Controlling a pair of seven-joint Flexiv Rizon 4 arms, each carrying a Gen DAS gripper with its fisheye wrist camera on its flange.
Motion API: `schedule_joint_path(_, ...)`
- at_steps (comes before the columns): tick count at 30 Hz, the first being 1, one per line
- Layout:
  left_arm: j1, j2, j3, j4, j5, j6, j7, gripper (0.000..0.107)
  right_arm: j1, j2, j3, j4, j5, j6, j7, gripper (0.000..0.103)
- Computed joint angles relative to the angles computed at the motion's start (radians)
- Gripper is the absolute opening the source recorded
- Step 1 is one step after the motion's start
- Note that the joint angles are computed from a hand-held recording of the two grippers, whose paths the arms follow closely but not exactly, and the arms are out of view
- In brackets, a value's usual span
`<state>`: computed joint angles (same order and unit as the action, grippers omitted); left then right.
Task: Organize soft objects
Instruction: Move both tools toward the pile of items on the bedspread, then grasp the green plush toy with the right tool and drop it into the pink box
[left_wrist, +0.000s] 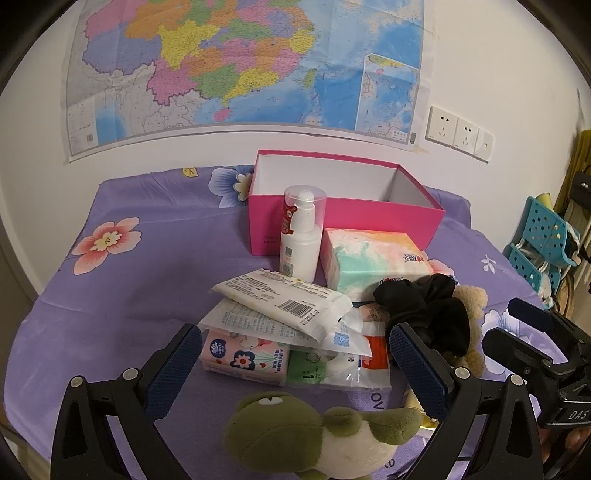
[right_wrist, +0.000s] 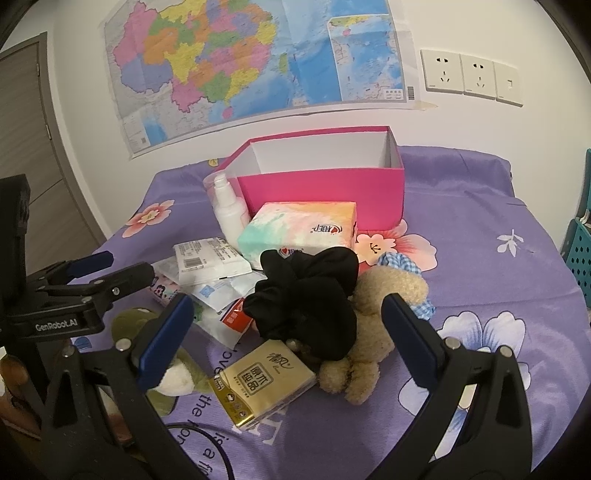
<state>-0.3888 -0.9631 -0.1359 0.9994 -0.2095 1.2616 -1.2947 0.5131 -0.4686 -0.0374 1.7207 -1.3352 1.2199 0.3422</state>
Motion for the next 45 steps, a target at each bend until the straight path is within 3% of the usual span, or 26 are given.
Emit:
schedule_joint_path(21,0.012,0.008,-0.009,0.021,-0.004,0.011,0.003,0.103,0.000,-0.035,-0.008,-0.027,0.019,0.083,-0.026,0.102)
schedule_joint_path(29,0.067,0.022,-0.038,0.064,-0.031,0.020,0.043,0.103,0.012,-0.113,0.006,-0.090,0.173,0.214,-0.235,0.100)
schedule_joint_path(34,0.117,0.037,-0.099,0.112,-0.071,0.009,0.119,0.101,-0.029,-0.193,0.143,-0.165,0.381,0.212,-0.527,0.083)
schedule_joint_path(37,0.117,0.041,-0.092,0.123,-0.082,-0.015,0.137,0.097,-0.065,-0.235,0.230,-0.201,0.493,0.202,-0.646,0.059)
schedule_joint_path(41,0.143,0.049,-0.134,0.150,-0.111,-0.054,0.208,0.096,-0.066,-0.246,0.208,-0.180,0.570,0.331,-0.647,0.032)
schedule_joint_path(45,0.173,0.056,-0.183,0.173,-0.157,-0.126,0.308,0.096,-0.061,-0.242,0.194,-0.165,0.635,0.372,-0.663,0.025)
